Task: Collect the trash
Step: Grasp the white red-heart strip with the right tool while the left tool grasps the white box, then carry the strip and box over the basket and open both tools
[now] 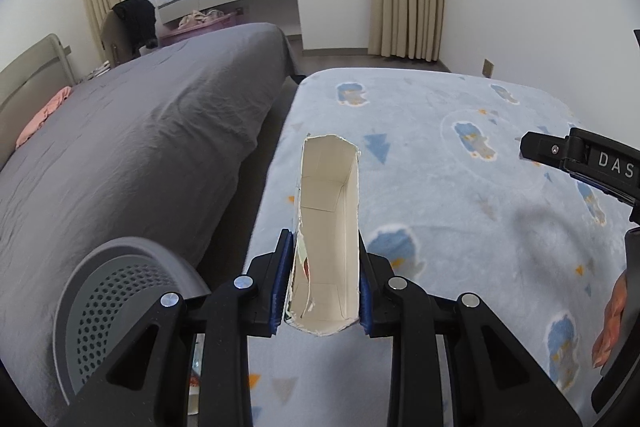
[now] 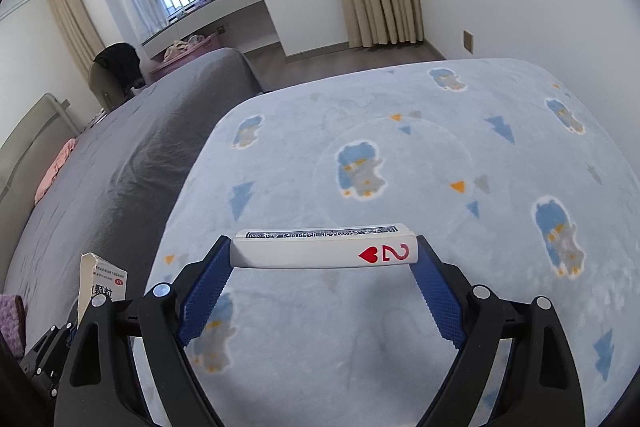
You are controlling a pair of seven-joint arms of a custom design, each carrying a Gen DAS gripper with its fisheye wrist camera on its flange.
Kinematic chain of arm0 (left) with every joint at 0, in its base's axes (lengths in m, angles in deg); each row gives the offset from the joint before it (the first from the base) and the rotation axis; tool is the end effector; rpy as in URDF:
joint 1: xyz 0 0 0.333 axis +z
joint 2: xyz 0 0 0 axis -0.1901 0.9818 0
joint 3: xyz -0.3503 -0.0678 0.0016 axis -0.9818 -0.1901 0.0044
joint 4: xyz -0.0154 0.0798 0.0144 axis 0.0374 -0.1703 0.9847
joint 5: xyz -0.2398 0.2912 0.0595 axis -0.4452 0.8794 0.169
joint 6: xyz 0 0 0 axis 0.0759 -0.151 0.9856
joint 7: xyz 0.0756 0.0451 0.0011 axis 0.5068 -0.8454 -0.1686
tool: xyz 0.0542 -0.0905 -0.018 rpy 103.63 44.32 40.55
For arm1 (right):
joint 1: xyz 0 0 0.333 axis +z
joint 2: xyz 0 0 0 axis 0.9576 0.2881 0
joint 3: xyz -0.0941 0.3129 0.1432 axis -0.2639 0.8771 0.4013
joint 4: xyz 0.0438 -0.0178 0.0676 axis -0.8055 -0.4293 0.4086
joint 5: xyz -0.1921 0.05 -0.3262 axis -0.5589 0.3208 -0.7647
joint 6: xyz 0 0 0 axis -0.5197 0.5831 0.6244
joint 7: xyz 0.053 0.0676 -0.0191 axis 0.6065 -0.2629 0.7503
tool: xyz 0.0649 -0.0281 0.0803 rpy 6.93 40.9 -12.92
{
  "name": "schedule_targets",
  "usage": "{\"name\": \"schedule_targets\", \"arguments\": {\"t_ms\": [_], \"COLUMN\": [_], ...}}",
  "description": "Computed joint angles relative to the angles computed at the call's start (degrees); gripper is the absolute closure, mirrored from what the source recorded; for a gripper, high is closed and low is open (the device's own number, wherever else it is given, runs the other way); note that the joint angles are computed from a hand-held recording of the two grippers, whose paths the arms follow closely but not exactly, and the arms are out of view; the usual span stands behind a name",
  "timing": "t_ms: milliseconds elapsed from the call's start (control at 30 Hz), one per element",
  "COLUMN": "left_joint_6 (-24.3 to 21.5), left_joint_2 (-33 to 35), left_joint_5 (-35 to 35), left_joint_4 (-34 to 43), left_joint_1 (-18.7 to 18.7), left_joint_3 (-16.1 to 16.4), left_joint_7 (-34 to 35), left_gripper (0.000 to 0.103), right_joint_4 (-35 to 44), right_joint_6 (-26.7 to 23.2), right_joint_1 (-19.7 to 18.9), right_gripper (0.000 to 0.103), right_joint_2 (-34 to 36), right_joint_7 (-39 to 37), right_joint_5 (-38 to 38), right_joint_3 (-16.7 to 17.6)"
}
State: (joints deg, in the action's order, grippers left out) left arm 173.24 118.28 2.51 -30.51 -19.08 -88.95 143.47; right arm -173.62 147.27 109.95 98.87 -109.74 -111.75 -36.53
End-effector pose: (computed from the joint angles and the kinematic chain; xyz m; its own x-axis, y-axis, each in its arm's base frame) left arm 0.6797 -0.1977 0.3989 -0.4193 -0.9042 -0.0818 -0.6266 0.3534 -0.6947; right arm 0.6417 0.3734 0.3983 -0.4059 -0.8721 -0.2732 -0.5955 0.4791 -0.6448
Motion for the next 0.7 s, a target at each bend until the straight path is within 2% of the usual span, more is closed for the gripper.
{"name": "schedule_targets", "arguments": {"t_ms": [100,300,533,700], "left_joint_6": [-0.22,1.57,2.89,3.92], "left_joint_2": [-1.51,-5.01,-7.88,-9.16], "left_joint_5": [-0.44,-0.27,0.78,1.97], "left_joint_4": [-1.61,-5.2,-8.66,-11.12], "left_joint_1": [1.4,2.44,2.26,1.67], "left_joint_3": [-0.28,2.24,7.71,12.51], "left_joint_7": [0.07,-1.25,-4.95,-9.03], "left_gripper": [0.075,0.075,0.075,0.075], "right_joint_4": [1.84,6.33,13.63,22.94], "right_joint_6": [-0.48,-0.36,2.24,1.27], "right_joint_1": [0.74,2.19,4.23,5.37], "right_gripper": [0.018,0.018,0.018,0.018], "right_joint_2": [0.53,2.26,6.25,11.95], "right_joint_7": [-0.96,-3.21,-8.9,-18.87], "right_joint_5": [-0.51,-0.64,0.98,6.25], "right_joint_3": [0.17,0.53,0.83,2.33]}}
